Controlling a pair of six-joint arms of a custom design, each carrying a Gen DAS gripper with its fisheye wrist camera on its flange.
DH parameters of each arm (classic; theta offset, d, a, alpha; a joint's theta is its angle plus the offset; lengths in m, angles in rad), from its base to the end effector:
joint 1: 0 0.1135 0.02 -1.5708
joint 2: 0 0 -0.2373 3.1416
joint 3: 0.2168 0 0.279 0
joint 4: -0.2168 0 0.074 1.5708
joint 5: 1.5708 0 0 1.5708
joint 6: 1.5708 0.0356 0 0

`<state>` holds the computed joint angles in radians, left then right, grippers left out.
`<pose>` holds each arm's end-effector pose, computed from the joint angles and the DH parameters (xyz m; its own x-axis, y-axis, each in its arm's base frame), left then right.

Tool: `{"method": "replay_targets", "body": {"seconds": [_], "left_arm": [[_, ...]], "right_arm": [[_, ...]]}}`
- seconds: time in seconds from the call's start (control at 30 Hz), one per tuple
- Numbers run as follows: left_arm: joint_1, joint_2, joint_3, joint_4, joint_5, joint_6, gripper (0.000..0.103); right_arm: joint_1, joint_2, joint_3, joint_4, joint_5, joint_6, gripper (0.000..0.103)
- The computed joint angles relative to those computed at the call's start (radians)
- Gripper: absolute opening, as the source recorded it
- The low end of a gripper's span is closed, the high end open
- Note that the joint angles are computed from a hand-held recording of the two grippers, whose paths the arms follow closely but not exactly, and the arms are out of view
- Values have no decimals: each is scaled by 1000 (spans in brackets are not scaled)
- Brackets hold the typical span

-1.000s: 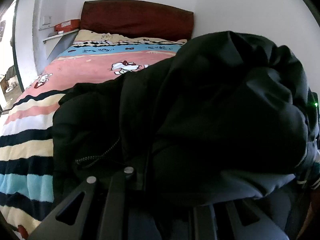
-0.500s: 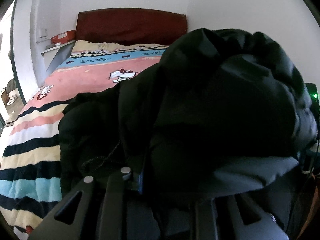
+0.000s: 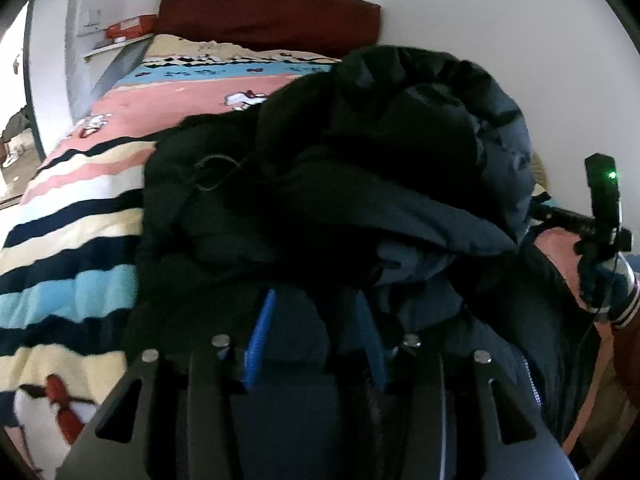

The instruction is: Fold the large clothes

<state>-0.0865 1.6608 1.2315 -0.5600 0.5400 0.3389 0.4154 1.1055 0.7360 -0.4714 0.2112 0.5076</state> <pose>0.3685 -0.0503 0.2036 -0.6670 0.3441 -0.6609 0.6120 0.7589 -0.2226 0.2426 0.0988 0.2020 -0.7255 0.1995 -0.6587 0.0984 0.9773 0.1876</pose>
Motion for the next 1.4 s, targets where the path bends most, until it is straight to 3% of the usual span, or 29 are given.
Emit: {"method": "replay_targets", "body": {"seconds": [0.1,0.23,0.43,0.6,0.73,0.93,1.23,1.4], "left_arm": [[5,12,69,-30,10,-45,41],[-28,103,259,-62,7,-126,48],[-89,342,663,-115,26,-264,48],[-143,597,1050,-219,-11,-332,48],[-173,730,1214,-288,-24,-334,48],[-191,647,994,-200,-32,-314,48],[-205,324,431,4,-88,-192,48],[-206,159,196,80,-120,-145,49]], "right_arm": [[-3,-19,40,-42,0,-10,54],[-6,58,177,-47,-3,-65,54],[-37,271,421,-4,-34,-137,55],[-67,452,601,15,-56,-158,57],[-92,580,711,13,-98,-138,57],[-85,620,708,-9,-123,-141,57],[-25,506,491,3,-155,-128,58],[41,404,359,22,-139,-92,59]]}}
